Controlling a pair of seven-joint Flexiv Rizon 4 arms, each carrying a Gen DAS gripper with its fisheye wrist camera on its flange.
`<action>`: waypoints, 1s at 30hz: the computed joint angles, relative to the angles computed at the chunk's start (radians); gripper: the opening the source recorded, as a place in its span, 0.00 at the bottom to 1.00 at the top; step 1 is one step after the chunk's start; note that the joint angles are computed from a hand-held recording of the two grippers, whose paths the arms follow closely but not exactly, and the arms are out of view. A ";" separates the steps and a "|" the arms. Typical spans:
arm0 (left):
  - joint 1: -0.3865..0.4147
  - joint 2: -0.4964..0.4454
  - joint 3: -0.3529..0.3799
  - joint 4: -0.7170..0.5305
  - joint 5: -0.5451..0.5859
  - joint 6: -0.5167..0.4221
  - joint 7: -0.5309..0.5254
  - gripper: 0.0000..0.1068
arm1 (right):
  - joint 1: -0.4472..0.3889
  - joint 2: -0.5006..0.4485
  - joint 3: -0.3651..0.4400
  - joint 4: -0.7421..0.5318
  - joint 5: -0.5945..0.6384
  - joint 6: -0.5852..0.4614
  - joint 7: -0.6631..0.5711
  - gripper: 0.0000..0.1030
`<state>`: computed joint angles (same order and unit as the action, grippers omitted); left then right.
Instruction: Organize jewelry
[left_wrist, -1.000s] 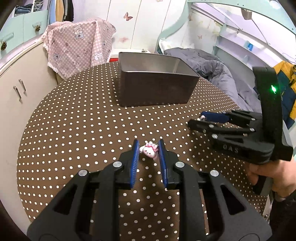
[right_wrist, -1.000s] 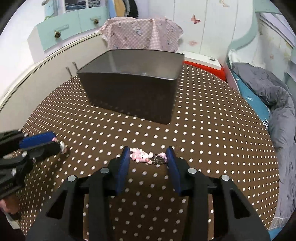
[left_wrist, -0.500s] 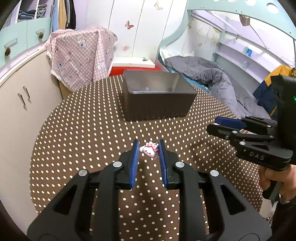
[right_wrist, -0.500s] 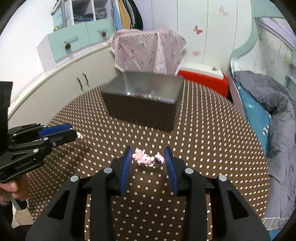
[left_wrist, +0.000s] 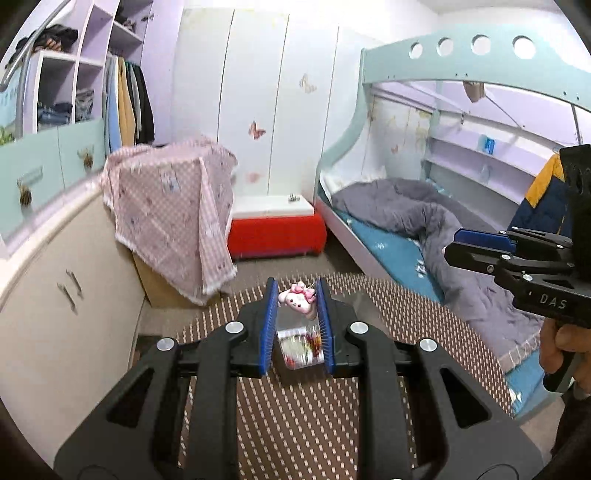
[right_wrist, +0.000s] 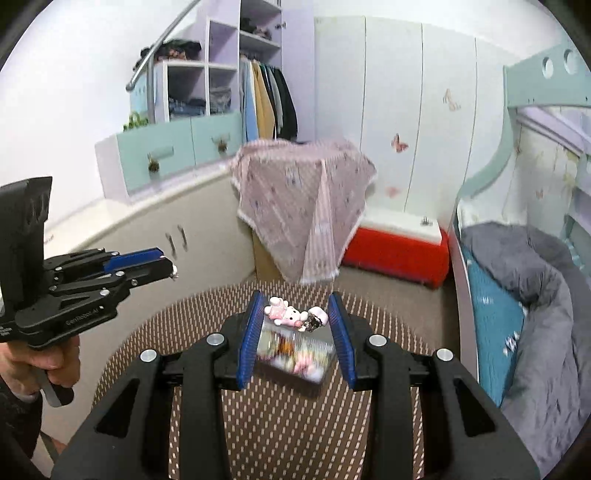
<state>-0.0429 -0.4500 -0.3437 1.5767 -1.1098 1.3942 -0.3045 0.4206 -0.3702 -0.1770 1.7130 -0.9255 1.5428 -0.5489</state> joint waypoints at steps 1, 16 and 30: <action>-0.003 -0.008 0.009 -0.021 0.019 -0.019 -0.022 0.20 | -0.024 -0.012 0.034 -0.021 0.038 0.000 -0.035 0.33; -0.034 -0.178 0.081 -0.309 0.408 -0.232 -0.379 0.20 | -0.154 -0.181 0.307 -0.320 0.553 -0.222 -0.448 0.34; -0.019 -0.171 0.119 -0.287 0.566 -0.112 -0.607 0.90 | -0.042 -0.113 0.099 -0.197 0.537 -0.152 -0.204 0.92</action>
